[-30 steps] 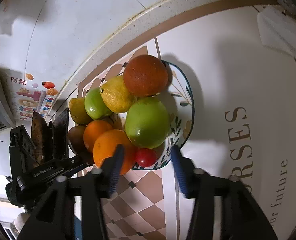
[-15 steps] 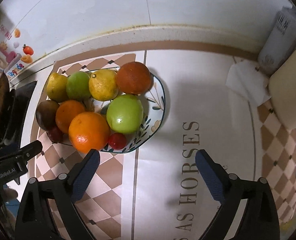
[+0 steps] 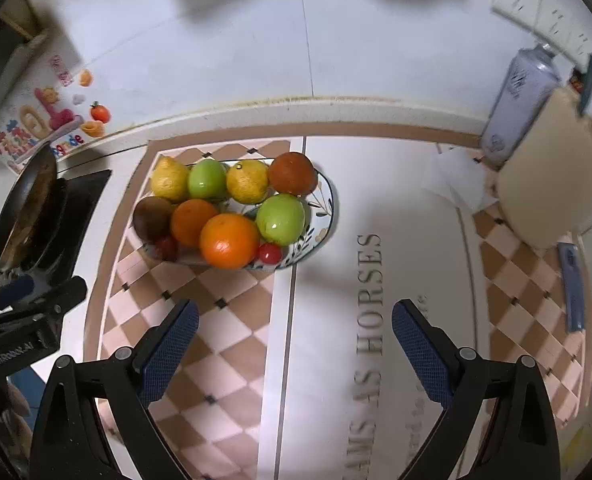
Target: Organize fruits
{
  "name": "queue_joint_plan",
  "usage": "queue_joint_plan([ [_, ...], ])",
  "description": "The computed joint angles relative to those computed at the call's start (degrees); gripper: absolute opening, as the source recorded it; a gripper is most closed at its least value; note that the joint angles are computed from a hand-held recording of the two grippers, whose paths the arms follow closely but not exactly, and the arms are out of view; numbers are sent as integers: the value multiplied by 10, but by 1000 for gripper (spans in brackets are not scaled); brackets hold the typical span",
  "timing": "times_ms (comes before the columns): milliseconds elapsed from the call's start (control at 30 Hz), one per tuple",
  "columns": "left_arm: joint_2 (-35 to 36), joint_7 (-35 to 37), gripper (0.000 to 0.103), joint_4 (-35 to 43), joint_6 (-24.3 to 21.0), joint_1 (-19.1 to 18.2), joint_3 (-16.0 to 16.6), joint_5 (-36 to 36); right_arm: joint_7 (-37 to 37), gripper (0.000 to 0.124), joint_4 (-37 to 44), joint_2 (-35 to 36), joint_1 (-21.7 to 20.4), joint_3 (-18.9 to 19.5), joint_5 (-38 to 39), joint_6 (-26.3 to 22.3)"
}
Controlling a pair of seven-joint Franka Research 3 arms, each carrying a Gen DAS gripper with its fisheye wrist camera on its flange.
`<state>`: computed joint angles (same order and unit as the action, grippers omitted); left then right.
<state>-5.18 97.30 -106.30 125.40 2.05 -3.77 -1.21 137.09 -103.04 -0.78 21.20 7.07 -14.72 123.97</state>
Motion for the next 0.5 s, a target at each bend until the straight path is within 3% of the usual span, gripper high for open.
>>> queue_joint_plan([
  [200, -119, 66, 101, -85, 21, -4, 30, -42, 66, 99, -39, -81, 13, 39, -43, -26],
  [500, -277, 140, 101, -160, -10, -21, 95, -77, 174, 100, -26, -168, 30, 133, -104, -120],
])
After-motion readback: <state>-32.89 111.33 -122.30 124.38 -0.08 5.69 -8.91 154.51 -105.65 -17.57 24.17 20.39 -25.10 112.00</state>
